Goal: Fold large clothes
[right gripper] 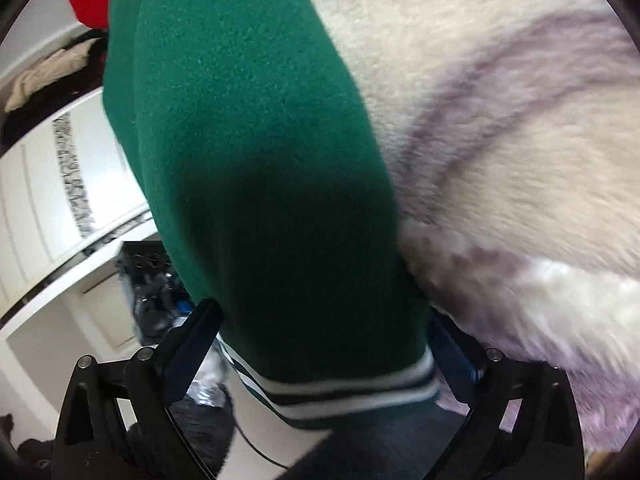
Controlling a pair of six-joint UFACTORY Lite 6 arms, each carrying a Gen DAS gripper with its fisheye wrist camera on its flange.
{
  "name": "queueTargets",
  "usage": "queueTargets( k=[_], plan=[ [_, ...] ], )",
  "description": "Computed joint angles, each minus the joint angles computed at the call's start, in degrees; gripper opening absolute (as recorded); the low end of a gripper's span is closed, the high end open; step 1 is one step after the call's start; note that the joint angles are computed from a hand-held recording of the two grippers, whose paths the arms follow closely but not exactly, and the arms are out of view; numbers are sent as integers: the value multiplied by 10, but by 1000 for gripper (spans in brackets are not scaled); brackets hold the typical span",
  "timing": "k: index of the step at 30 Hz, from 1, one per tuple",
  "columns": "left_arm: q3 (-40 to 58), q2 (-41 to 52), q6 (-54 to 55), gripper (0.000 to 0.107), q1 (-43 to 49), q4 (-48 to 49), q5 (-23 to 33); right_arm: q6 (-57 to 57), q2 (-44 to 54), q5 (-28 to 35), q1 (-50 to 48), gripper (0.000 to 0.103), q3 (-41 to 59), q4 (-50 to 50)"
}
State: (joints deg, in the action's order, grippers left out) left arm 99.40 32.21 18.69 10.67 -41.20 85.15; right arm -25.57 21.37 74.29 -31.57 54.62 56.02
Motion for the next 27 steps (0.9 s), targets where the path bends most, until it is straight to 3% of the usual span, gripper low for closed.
queueTargets(
  k=[2, 3, 4, 7, 9, 14, 18, 20, 21, 22, 24, 27],
  plan=[
    [-36, -39, 22, 50, -2, 5, -23, -12, -5, -11, 10, 97, -9, 35],
    [-54, -62, 30, 30, -4, 8, -36, -7, -16, -31, 33, 78, -20, 53],
    [-58, -71, 30, 22, -5, 5, -38, 3, -27, -47, 43, 55, -25, 48],
    [-54, -99, 24, 16, -21, 13, -36, 38, -63, -79, 56, 41, -55, 58],
    [-38, -118, 14, 15, -20, 16, -18, 66, -119, -82, 65, 38, -89, 58],
    [-77, -173, 12, 15, 29, 8, 31, 146, -273, -29, 75, 36, -155, 48],
    [-153, -184, 46, 16, 37, 9, 1, 183, -342, -8, 74, 38, -210, 41],
    [-169, -154, 47, 21, 40, 7, -12, 167, -341, -35, 83, 42, -234, 45],
    [-172, -147, 48, 27, 46, 4, -8, 154, -324, -51, 85, 49, -245, 56],
    [-175, -135, 54, 39, 61, 5, 2, 152, -319, -56, 88, 57, -250, 55],
    [-172, -104, 55, 47, 72, -18, 10, 118, -277, -74, 94, 65, -252, 72],
    [-163, -94, 59, 46, 70, -18, 9, 71, -246, -83, 109, 68, -257, 114]
  ],
)
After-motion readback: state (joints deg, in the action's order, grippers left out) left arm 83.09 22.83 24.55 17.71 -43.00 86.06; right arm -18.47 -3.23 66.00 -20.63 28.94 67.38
